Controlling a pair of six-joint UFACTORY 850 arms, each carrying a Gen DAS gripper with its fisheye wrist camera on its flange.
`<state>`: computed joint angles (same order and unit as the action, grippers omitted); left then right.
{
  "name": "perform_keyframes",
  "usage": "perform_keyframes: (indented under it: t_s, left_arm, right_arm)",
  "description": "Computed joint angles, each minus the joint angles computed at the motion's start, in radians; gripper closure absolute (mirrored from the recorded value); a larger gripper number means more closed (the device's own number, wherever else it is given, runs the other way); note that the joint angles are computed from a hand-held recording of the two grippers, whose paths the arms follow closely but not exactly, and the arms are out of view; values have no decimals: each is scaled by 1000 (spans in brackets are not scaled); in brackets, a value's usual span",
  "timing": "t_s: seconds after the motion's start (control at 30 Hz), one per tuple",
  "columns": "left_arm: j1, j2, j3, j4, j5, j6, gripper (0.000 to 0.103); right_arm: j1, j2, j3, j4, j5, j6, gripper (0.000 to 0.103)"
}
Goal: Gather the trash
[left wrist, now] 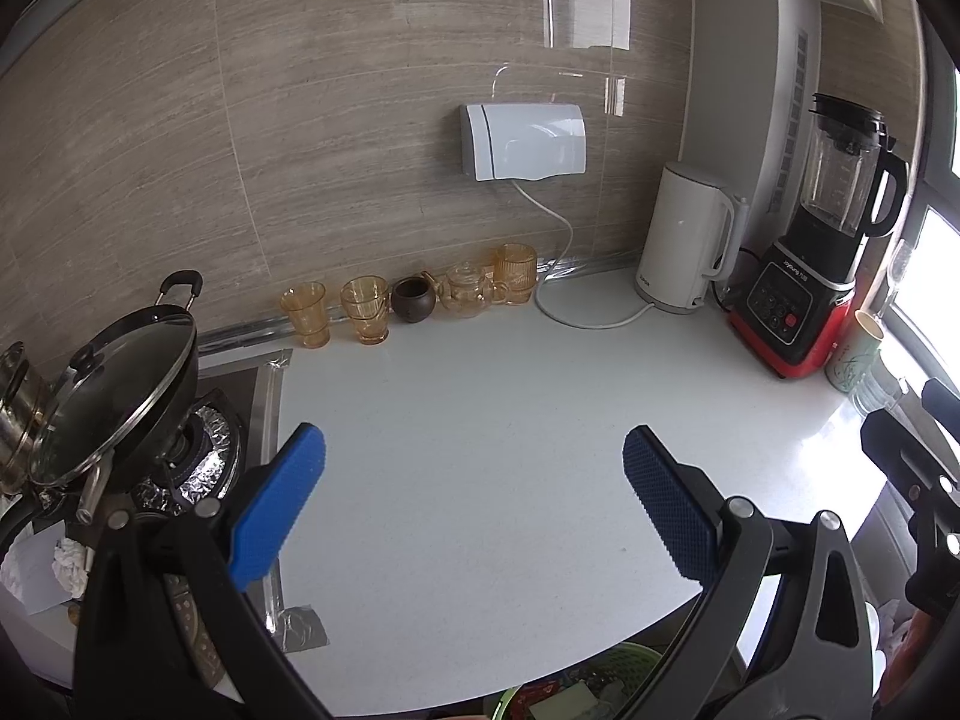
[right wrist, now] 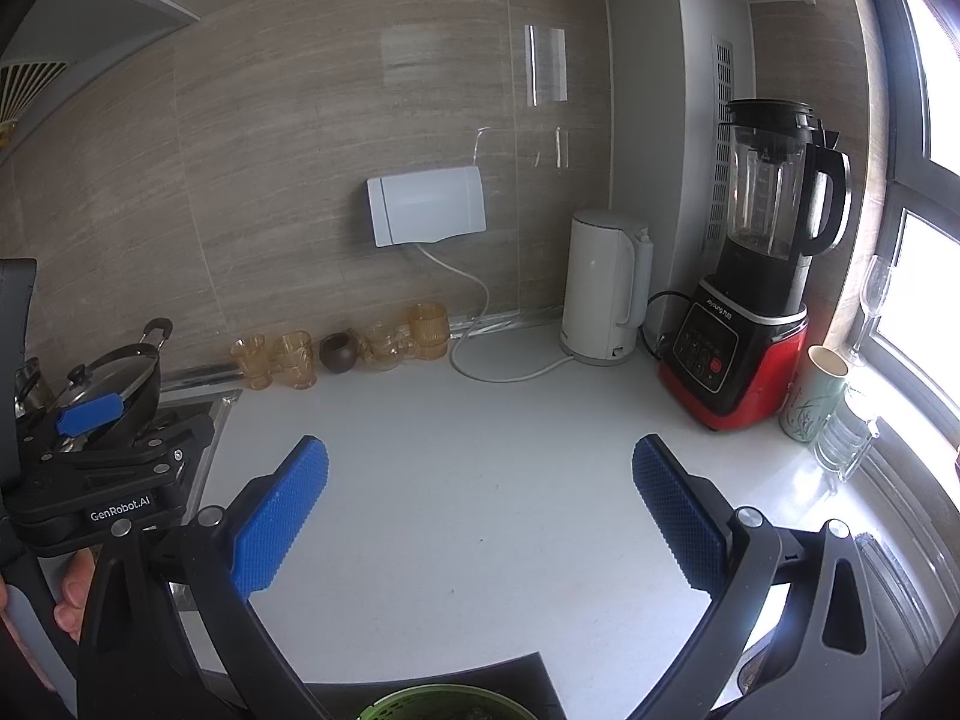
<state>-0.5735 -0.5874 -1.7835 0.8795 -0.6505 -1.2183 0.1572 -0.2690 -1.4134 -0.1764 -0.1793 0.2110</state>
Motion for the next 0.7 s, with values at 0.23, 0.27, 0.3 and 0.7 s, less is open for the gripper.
perform_keyframes:
  t_s: [0.23,0.27,0.3,0.7]
  left_arm:
    - [-1,4,6,6,1,-5,8]
    - [-1,4,6,5,1,-4,8]
    - [-1,5,7,5,2,-4,8]
    - [-4,5,6,6,-1,-8,8]
  right_arm:
    - [0,-1,-1,1,-2,0,2]
    - [0,-1,-1,1,-2,-2,2]
    - [0,0,-1,-1,-2,-1,2]
    - [1,5,10,15,1,-11,2]
